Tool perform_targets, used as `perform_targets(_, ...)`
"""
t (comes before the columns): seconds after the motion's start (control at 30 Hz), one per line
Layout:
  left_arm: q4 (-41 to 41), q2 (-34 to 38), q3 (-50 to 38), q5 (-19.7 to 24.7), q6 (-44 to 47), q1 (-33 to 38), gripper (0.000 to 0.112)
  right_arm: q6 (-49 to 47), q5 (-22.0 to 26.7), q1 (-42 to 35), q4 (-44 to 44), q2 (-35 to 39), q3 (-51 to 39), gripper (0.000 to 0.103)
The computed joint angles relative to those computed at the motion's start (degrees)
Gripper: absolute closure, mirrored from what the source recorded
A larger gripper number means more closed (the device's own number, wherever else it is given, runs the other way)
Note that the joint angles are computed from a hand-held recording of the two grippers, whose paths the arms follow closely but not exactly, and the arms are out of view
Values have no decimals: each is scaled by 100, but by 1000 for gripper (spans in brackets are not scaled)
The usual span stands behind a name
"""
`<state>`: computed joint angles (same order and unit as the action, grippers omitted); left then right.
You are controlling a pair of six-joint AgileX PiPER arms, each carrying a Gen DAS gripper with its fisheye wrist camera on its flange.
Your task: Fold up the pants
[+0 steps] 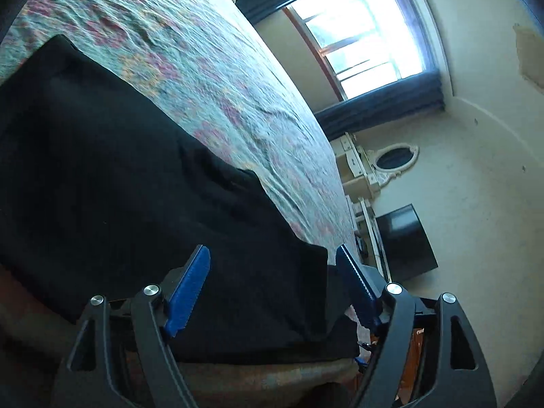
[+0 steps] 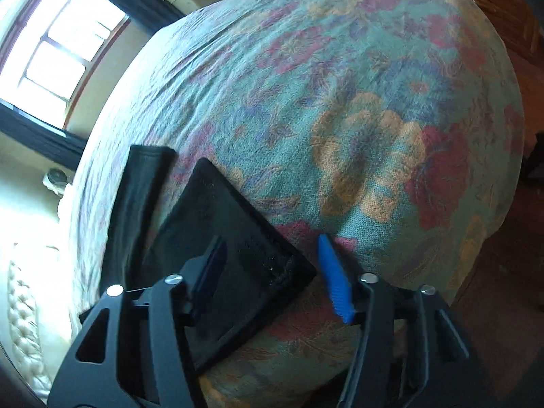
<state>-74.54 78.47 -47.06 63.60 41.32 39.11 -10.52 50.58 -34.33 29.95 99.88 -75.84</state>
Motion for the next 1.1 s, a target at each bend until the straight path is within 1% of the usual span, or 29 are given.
perform_targets(0.03,9,51,-47,-148,-93,-362,37,-217,88,27,-70,31,-50,84)
perform_targets(0.07,-8,107,-75,-296,-179,-714,37,-472,133,19,90,-11,21,85)
perform_targets(0.13,-85,191,-81,-532,-278,-1317,37,-894,278,-295,501,108,-18,86)
perform_targets(0.2,-89,300,-168,-698,-371,-1821,37,-1221,676,-708,1102,381,-105,86)
perform_targets(0.23,-47,299,-168,-734,-416,-2035,37,-1194,876,-827,1207,480,-229,86)
perform_targets(0.27,18,234,-120,-780,-483,-2254,37,-937,871,-747,1109,357,-328,84)
perform_targets(0.3,101,308,-202,-807,-534,-2413,37,-526,636,-570,887,135,-377,79)
perform_targets(0.33,170,310,-210,-858,-581,-2565,37,-343,327,-515,790,-68,-343,74)
perform_targets(0.37,204,324,-227,-900,-624,-2692,37,-370,114,-486,923,-222,-339,62)
perform_targets(0.4,172,333,-195,-928,-597,-2798,37,-509,17,-452,1228,-270,-368,51)
perform_targets(0.47,55,463,-260,-1000,-592,-3041,37,-774,246,-346,1998,-43,-642,47)
perform_targets(0.5,-13,524,-293,-1027,-591,-3122,37,-831,419,-238,2335,233,-841,47)
perform_targets(0.57,-188,578,-290,-1094,-603,-3387,37,-507,602,129,2750,991,-1497,48)
perform_targets(0.6,-254,624,-332,-1138,-616,-3539,37,-428,663,273,2924,1341,-1742,54)
perform_targets(0.67,-324,696,-442,-1210,-664,-3761,37,-252,564,516,3213,1894,-2131,64)
perform_targets(0.73,-527,765,-443,-1322,-582,-3974,37,-116,503,673,3555,2402,-2474,64)
perform_targets(0.8,-809,820,-392,-1510,-483,-4191,37,194,372,822,3594,2764,-2777,72)
perform_targets(0.87,-1120,908,-333,-1605,-380,-4316,35,275,89,878,3741,2796,-2747,73)
perform_targets(0.9,-1263,923,-234,-1600,-277,-4308,35,119,79,902,3958,2849,-2786,75)
perform_targets(0.93,-1417,993,-205,-1660,-203,-4391,35,156,225,921,3945,3012,-3054,75)
perform_targets(1.0,-1605,1055,-120,-1773,-124,-4518,35,479,335,996,3538,3143,-3369,96)
perform_targets(1.03,-1614,1043,-54,-1744,-103,-4459,35,477,363,992,3602,3150,-3377,97)
perform_targets(1.1,-1727,1017,16,-1844,-44,-4500,35,165,316,929,3886,2885,-3038,97)
